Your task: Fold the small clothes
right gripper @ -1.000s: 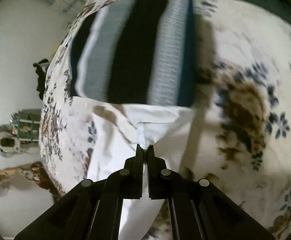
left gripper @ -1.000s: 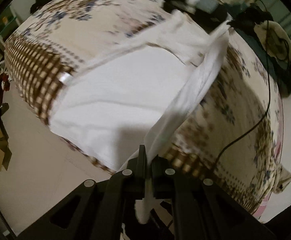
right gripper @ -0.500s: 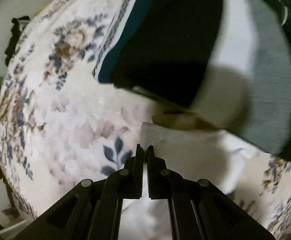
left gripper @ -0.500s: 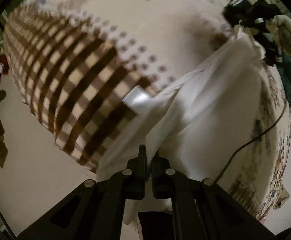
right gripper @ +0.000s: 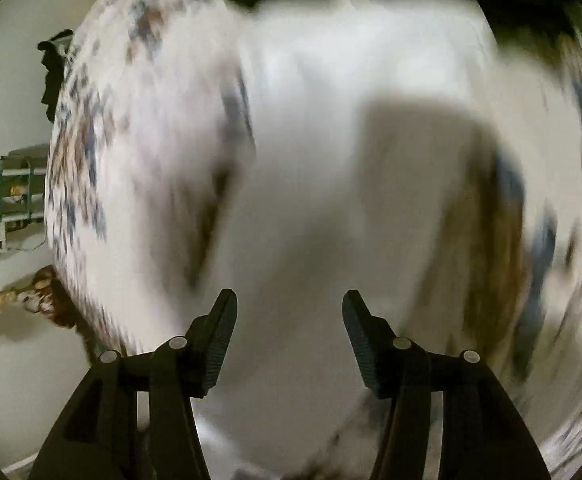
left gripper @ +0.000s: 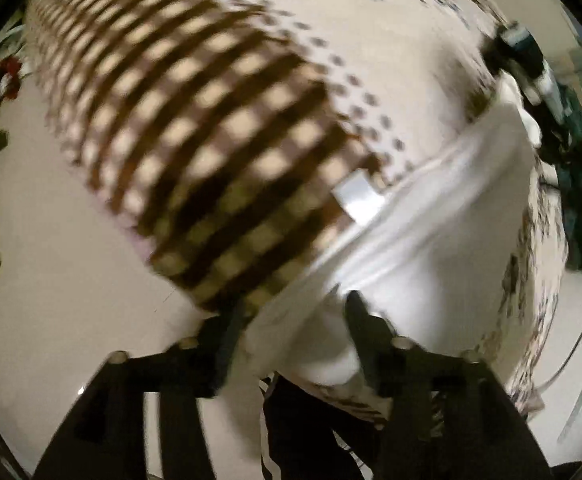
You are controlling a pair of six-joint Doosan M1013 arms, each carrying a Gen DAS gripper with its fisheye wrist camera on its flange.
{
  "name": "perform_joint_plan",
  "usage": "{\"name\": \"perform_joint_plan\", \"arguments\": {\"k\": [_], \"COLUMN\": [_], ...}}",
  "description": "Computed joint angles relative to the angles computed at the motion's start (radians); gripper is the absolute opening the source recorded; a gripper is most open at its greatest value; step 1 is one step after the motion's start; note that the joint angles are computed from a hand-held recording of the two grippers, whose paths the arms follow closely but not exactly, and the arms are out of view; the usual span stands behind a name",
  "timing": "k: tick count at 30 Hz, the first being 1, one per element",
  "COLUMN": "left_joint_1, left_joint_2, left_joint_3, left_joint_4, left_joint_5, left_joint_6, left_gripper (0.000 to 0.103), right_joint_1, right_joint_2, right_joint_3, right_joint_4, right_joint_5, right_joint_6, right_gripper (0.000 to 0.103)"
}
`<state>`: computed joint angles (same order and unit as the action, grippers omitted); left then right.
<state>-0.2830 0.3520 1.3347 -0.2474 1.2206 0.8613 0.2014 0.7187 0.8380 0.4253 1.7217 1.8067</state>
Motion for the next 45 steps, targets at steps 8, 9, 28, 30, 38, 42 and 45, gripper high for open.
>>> {"name": "perform_joint_plan", "arguments": {"k": [8, 9, 28, 30, 38, 42, 45], "left_joint_1": [-0.028, -0.031, 0.013, 0.03, 0.07, 0.055, 0.034], "left_joint_2": [0.032, 0.021, -0.021, -0.022, 0.001, 0.023, 0.049], "left_joint_3": [-0.044, -0.035, 0.023, 0.023, 0.008, 0.004, -0.009], "left_joint_4": [0.033, 0.041, -0.066, -0.087, -0.21, -0.217, -0.18], "left_joint_5": [0.074, 0.08, 0.049, 0.053, 0.066, 0.051, 0.065], "left_joint_6": [0.035, 0.033, 0.256, 0.303, 0.457, 0.476, 0.485], "left_gripper": [0.055, 0.055, 0.001, 0.001, 0.024, 0.053, 0.05], "right_joint_1": [-0.017, -0.019, 0.088, 0.082, 0.058, 0.083, 0.095], "right_joint_2": [-0.308, -0.33, -0.563, -0.591, -0.605, -0.592, -0.585], "right_joint_3": [0.648, 0.688, 0.985, 0.988, 0.97, 0.966, 0.99], "right_joint_4": [0.231, 0.252, 0.265, 0.228, 0.194, 0.187, 0.18], "right_joint_5": [-0.036, -0.049, -0.437, -0.432, -0.383, -0.413, -0.454], "right_joint_6": [0.046, 0.045, 0.261, 0.299, 0.348, 0.363, 0.39], "right_gripper": [0.057, 0.057, 0.002, 0.002, 0.032, 0.052, 0.052]}}
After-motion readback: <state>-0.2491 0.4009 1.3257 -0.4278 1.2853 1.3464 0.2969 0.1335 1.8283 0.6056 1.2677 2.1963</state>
